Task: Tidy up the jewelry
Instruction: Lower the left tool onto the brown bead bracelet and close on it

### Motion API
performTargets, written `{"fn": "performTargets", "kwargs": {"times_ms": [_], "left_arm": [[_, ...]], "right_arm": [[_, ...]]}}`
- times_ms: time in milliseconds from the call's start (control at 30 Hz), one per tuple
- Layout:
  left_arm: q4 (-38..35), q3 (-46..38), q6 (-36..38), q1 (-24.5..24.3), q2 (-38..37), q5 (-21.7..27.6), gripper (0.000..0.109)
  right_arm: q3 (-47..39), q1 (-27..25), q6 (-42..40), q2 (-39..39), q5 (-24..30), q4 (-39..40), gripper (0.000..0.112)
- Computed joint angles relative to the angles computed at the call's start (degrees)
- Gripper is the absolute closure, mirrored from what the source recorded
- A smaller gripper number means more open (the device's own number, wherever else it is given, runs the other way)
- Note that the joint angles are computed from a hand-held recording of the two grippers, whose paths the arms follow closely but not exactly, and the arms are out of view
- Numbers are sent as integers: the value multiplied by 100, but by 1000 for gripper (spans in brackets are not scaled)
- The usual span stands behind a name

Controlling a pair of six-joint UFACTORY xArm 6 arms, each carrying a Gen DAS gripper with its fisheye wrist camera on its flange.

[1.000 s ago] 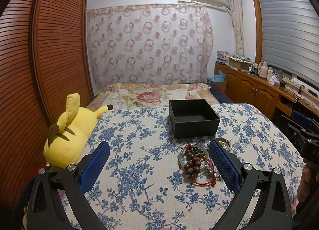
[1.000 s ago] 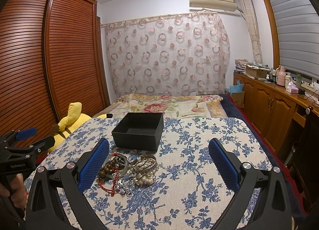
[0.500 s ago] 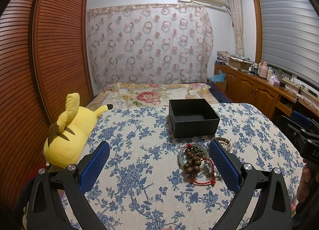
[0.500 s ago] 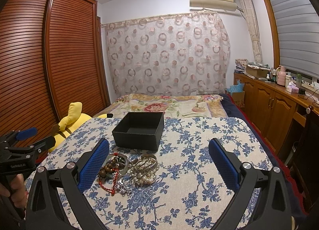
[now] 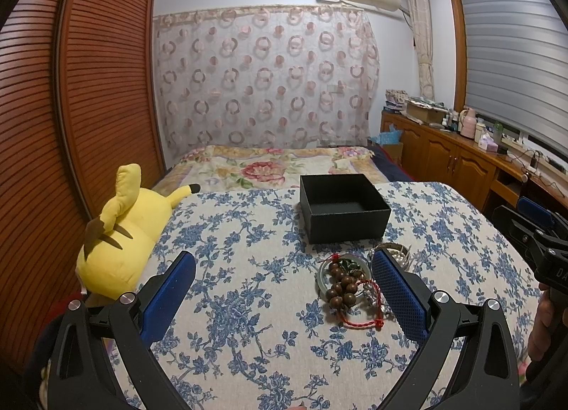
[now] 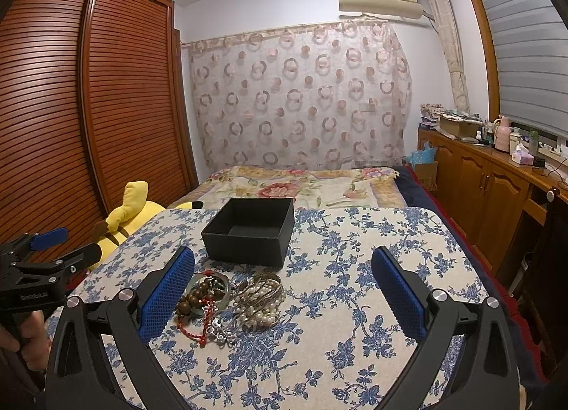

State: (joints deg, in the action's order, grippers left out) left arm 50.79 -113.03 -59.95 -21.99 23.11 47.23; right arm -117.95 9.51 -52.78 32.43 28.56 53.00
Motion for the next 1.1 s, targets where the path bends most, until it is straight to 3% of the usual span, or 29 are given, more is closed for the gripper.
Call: {"fn": "performTargets", "kwargs": {"times_ms": [233,433,633,867,1100], "left_arm": [[-91,-10,-5,-45,100,9,12],[-659,126,393,147,187,-207,12],[-1285,65,849,264,359,-306,12],[-2315,-87,1725,403,642,-645,13],[-3546,-901,2805,462,1270,-542,48]], "right_arm": [[-69,7,50,89,55,-99,12],[-17,-39,-130,150,273,-53,12],[-256,-103,78,384,697,-347,29],[-373,-125,132,532,961,-600,34],[-528,-142,249,663,1108,-823,34]]}}
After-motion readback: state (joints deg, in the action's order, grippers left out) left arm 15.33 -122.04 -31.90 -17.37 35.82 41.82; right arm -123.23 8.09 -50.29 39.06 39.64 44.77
